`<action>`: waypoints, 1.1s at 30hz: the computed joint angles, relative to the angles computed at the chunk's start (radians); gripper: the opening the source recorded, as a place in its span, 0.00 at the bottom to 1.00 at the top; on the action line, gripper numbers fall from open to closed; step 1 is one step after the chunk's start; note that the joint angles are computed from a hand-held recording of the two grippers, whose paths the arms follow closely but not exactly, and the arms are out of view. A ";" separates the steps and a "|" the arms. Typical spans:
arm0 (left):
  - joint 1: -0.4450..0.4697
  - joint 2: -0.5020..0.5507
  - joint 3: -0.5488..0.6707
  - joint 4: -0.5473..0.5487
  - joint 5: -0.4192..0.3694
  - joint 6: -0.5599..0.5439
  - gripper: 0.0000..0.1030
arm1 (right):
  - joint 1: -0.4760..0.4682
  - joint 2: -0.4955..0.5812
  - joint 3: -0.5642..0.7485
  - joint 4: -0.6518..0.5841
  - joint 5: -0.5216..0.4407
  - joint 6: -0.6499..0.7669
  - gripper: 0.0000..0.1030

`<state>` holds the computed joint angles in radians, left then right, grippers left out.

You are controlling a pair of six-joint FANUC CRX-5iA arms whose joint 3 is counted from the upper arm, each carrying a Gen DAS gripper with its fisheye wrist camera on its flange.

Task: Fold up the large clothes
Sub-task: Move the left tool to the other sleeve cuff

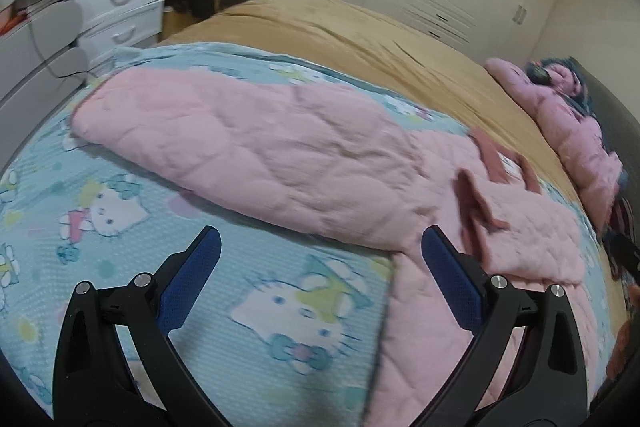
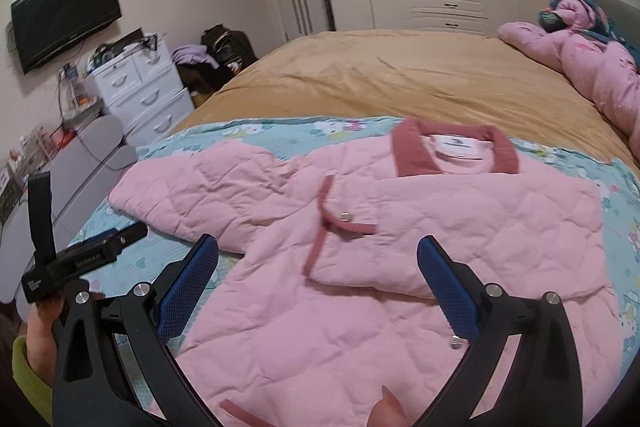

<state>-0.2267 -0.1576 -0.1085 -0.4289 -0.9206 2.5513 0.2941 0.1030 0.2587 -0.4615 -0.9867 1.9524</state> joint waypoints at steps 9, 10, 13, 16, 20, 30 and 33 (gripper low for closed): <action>0.149 -0.069 -0.121 0.069 0.077 -0.021 0.91 | 0.103 0.029 -0.004 0.072 0.019 -0.028 0.96; 0.169 -0.076 -0.136 0.081 0.092 -0.024 0.91 | 0.113 0.033 -0.005 0.079 0.022 -0.034 0.96; 0.209 -0.077 -0.154 0.093 0.108 -0.039 0.91 | 0.141 0.045 -0.005 0.096 0.029 -0.047 0.96; 0.238 -0.071 -0.160 0.095 0.114 -0.049 0.91 | 0.168 0.059 -0.002 0.109 0.034 -0.050 0.96; 0.301 -0.061 -0.179 0.142 0.156 -0.092 0.91 | 0.198 0.071 0.000 0.113 0.038 -0.045 0.96; 0.487 -0.049 -0.266 0.298 0.269 -0.159 0.91 | 0.199 0.066 -0.031 0.103 0.053 -0.029 0.96; 0.544 -0.052 -0.328 0.388 0.355 -0.222 0.91 | 0.187 0.065 -0.033 0.078 0.049 -0.014 0.96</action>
